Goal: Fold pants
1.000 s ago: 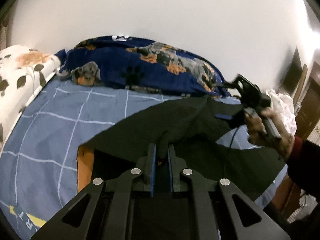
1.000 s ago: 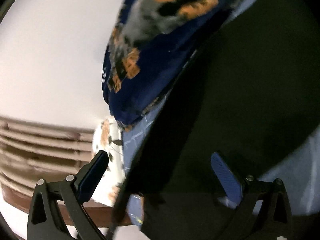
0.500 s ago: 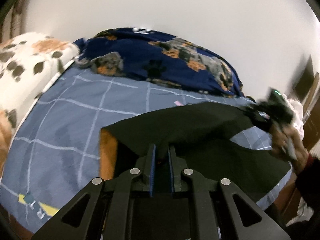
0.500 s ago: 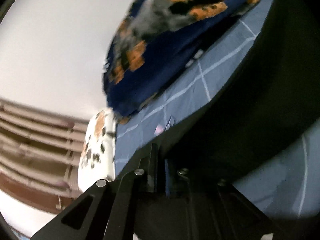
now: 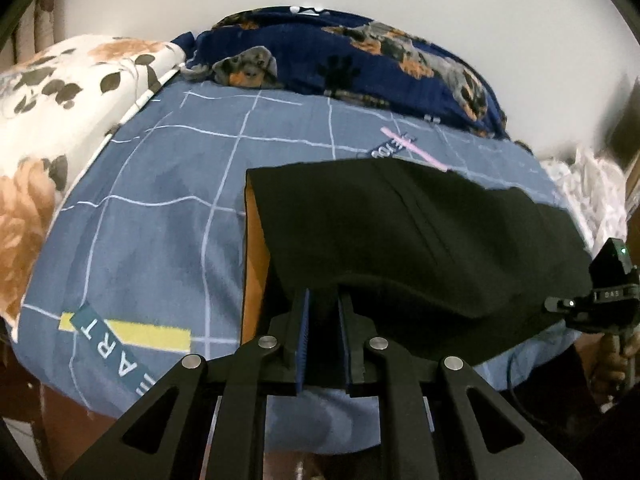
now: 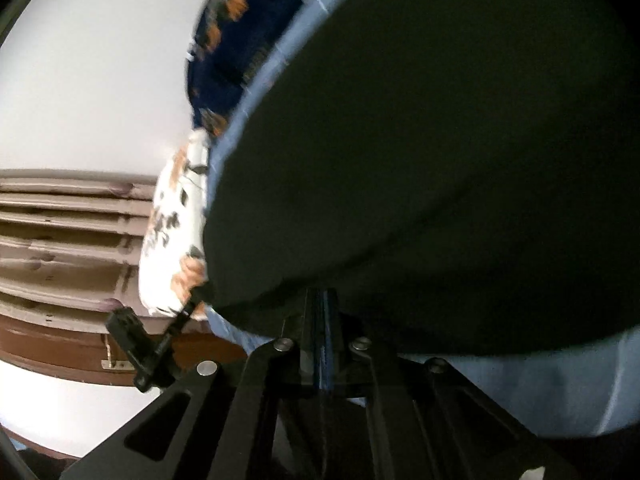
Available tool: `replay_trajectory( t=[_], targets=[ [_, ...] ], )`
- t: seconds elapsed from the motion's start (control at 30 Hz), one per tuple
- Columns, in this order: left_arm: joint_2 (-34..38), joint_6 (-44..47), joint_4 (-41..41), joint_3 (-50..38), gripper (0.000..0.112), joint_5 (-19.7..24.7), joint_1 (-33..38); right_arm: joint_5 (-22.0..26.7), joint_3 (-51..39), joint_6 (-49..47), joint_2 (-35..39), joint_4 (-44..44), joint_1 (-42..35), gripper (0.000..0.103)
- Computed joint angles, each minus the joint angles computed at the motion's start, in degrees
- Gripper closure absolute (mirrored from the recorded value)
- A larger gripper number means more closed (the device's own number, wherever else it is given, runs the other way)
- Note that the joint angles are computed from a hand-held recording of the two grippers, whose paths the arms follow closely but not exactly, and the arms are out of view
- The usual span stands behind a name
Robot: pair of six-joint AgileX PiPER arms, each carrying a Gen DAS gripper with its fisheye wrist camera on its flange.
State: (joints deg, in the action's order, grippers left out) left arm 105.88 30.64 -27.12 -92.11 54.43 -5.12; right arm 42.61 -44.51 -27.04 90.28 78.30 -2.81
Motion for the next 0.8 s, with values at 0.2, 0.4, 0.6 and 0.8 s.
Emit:
replay_trajectory(
  t=[0.2,0.4,0.6,0.8],
  targets=[
    [-2.58,1.12,0.33,4.05,0.098,-2.67,-0.2,-0.57,1.76,-3.48,0.17,2.73,1.27,0.1],
    [-2.41,-0.58,-1.1,2.19,0.098,-1.82,0.27,2.73,1.67,-7.45,1.82,7.45,-8.29,0.095],
    [-2.81,-2.07,-4.32,-1.45,0.098,-0.02,1.23,7.19,5.66,-14.42,5.03,16.47,-14.52,0.069],
    [-1.53,-3.7,-3.87,-5.4,0.098,1.74,1.11,6.8,2.29,-14.93,8.55,19.59,-12.49,0.064]
  ],
)
